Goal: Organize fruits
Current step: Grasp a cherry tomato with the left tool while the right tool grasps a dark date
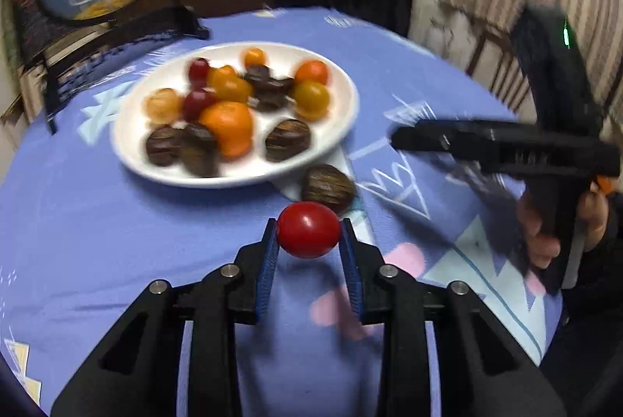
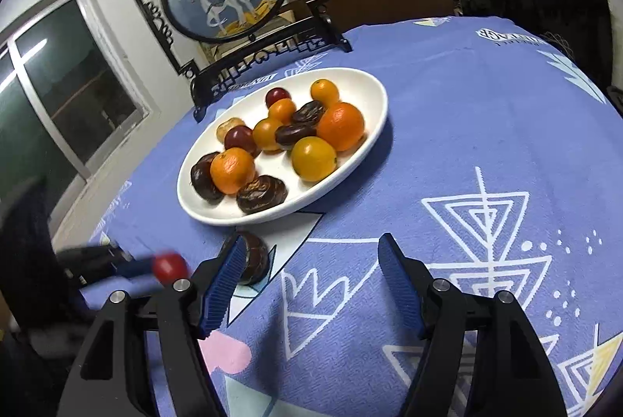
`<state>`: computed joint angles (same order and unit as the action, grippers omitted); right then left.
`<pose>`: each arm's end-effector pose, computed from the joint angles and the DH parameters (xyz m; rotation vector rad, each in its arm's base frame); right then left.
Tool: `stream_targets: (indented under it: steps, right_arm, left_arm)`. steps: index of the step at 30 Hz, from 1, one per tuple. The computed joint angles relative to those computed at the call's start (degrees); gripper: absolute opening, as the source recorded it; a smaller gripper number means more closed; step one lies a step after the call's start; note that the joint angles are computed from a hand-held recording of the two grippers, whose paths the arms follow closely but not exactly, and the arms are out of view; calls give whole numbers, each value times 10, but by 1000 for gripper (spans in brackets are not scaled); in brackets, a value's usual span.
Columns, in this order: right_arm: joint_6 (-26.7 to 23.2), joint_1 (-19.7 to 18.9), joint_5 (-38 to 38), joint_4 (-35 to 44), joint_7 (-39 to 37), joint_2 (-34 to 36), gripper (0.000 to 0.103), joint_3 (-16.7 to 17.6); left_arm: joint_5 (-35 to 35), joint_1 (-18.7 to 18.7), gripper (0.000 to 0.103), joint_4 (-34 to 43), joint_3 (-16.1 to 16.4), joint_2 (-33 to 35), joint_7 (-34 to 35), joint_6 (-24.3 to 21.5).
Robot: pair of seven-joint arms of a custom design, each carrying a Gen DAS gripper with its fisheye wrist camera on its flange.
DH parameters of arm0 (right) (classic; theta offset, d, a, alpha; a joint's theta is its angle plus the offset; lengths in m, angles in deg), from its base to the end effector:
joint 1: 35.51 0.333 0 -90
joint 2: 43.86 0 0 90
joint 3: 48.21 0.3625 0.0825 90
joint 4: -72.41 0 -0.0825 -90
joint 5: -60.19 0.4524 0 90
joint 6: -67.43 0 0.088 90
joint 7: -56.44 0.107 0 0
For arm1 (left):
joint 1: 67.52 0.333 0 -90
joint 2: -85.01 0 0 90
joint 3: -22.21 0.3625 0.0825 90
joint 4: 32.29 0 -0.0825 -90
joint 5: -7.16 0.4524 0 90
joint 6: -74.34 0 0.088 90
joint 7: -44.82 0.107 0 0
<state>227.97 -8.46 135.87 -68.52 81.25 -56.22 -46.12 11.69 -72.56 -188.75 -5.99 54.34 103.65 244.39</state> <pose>0.4740 0.2120 0.4155 -1.9573 1.1818 -0.0897 0.3702 -0.2506 0.4453 -1.6887 1.9450 -0.8323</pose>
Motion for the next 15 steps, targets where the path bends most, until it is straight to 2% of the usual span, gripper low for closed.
stream_targets:
  steps: [5,10,15]
  right_arm:
    - [18,2,-55,-1,39,5,71,12]
    - [51,25,-195,-9,114,8,71,34]
    - [70,36,-320,7,217,31,71,46]
  left_arm:
    - [-20,3,30,-34,29,-37,-11,-17]
    - [-44,-12,30,-59,55,-55,-2,-4]
    - [-56,-17,30,-64,53,-59,13,12]
